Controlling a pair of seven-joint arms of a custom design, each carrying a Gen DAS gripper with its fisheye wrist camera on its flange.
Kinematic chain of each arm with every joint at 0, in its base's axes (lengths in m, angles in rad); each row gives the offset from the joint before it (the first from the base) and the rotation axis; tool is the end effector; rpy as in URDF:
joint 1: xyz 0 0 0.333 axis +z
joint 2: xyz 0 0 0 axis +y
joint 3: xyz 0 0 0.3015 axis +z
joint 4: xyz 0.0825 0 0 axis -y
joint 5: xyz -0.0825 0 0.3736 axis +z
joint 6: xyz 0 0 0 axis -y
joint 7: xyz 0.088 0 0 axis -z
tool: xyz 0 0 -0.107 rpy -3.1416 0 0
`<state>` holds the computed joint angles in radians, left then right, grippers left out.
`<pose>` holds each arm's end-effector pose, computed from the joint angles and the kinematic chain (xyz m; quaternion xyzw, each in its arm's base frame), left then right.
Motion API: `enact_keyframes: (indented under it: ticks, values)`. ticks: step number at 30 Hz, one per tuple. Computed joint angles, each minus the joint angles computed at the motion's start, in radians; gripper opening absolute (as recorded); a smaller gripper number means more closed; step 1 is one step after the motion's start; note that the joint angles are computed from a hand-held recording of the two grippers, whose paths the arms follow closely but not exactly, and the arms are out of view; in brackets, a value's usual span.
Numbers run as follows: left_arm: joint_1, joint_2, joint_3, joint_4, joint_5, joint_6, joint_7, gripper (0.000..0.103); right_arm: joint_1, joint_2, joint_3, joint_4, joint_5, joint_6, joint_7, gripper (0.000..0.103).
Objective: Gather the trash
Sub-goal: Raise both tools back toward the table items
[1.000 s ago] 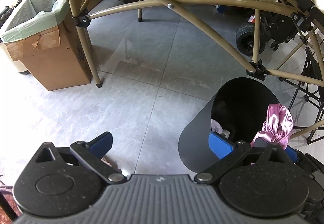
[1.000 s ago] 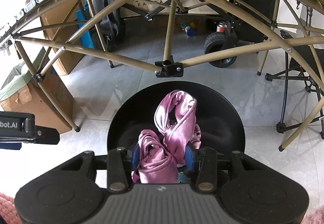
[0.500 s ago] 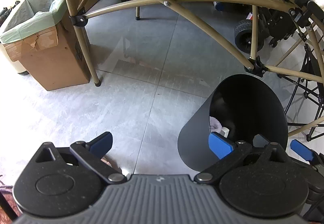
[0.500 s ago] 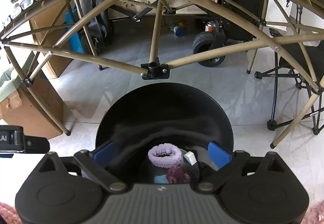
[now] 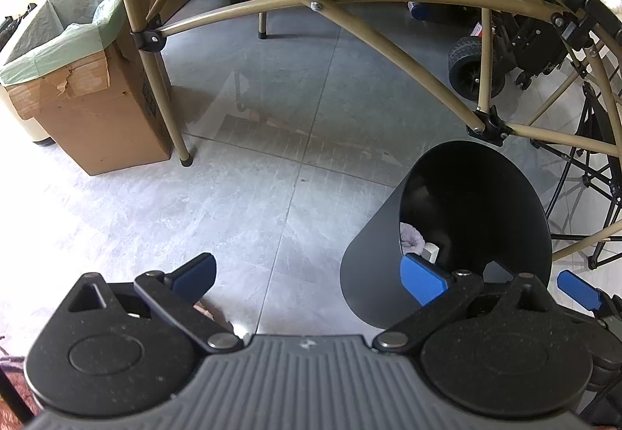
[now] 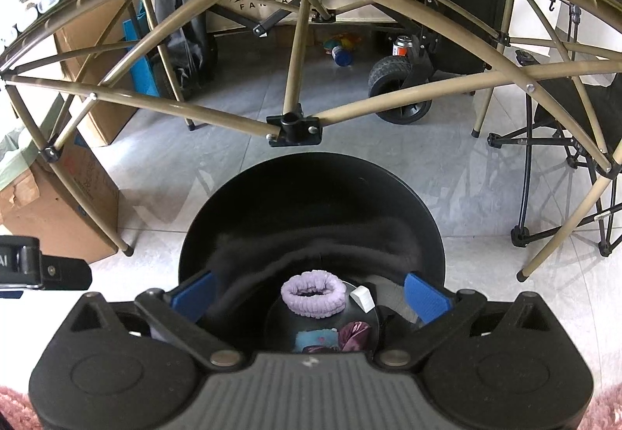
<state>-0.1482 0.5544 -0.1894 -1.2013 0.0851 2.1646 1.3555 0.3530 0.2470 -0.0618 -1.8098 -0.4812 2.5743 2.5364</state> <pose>0.7044 -0.2045 0.5000 -0.6540 0.7274 -0.1842 0.0956 0.6205 0.1972 0.4526 -0.5542 0.7736 -0.2186 0.2161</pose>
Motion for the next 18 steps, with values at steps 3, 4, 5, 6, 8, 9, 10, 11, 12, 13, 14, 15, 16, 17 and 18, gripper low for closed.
enact_keyframes:
  ticks: [3, 4, 5, 6, 8, 9, 10, 11, 12, 13, 14, 15, 16, 17, 18]
  values:
    - [0.000, -0.001, -0.001, -0.001, 0.000, 0.003, 0.002, 0.103, -0.001, -0.002, 0.000, -0.002, 0.005, 0.001, 0.000, 0.103]
    - [-0.002, -0.001, -0.001, -0.002, 0.001, 0.004, 0.000, 0.103, -0.002, -0.003, 0.000, -0.003, 0.005, 0.002, 0.002, 0.103]
    - [-0.001, -0.002, -0.002, -0.004, 0.000, 0.005, 0.001, 0.103, -0.002, -0.004, 0.000, -0.005, 0.005, 0.004, 0.003, 0.103]
    - [-0.001, -0.005, -0.003, -0.007, -0.001, 0.008, 0.002, 0.103, -0.002, -0.006, -0.001, -0.007, 0.003, 0.006, 0.004, 0.103]
    - [0.002, -0.009, -0.005, -0.012, -0.007, 0.014, 0.005, 0.103, -0.002, -0.010, -0.001, -0.012, 0.000, 0.013, 0.008, 0.103]
    - [0.008, -0.015, -0.010, -0.020, -0.018, 0.022, 0.012, 0.103, -0.003, -0.012, 0.000, -0.016, 0.000, 0.019, 0.009, 0.103]
    - [0.012, -0.021, -0.013, -0.026, -0.026, 0.032, 0.017, 0.103, -0.003, -0.017, -0.001, -0.022, -0.003, 0.026, 0.011, 0.103]
    - [0.015, -0.030, -0.014, -0.038, -0.030, 0.048, 0.020, 0.103, -0.003, -0.023, -0.002, -0.028, -0.011, 0.034, 0.017, 0.103]
    - [0.017, -0.038, -0.015, -0.048, -0.033, 0.062, 0.022, 0.103, -0.003, -0.029, -0.005, -0.034, -0.022, 0.042, 0.025, 0.103]
    - [0.020, -0.045, -0.018, -0.058, -0.041, 0.076, 0.027, 0.103, -0.002, -0.034, -0.006, -0.039, -0.035, 0.048, 0.036, 0.103]
    - [0.023, -0.054, -0.020, -0.070, -0.047, 0.092, 0.031, 0.103, -0.003, -0.040, -0.007, -0.044, -0.046, 0.054, 0.046, 0.103]
    - [0.024, -0.063, -0.020, -0.083, -0.048, 0.107, 0.034, 0.103, -0.004, -0.046, -0.008, -0.050, -0.057, 0.060, 0.056, 0.103]
    - [0.023, -0.072, -0.019, -0.095, -0.047, 0.123, 0.034, 0.103, -0.006, -0.052, -0.008, -0.056, -0.065, 0.068, 0.064, 0.103]
    - [0.023, -0.083, -0.020, -0.114, -0.047, 0.146, 0.036, 0.103, -0.009, -0.058, -0.007, -0.063, -0.074, 0.075, 0.072, 0.103]
    - [0.023, -0.092, -0.021, -0.129, -0.047, 0.167, 0.042, 0.103, -0.010, -0.064, -0.008, -0.070, -0.089, 0.084, 0.089, 0.103]
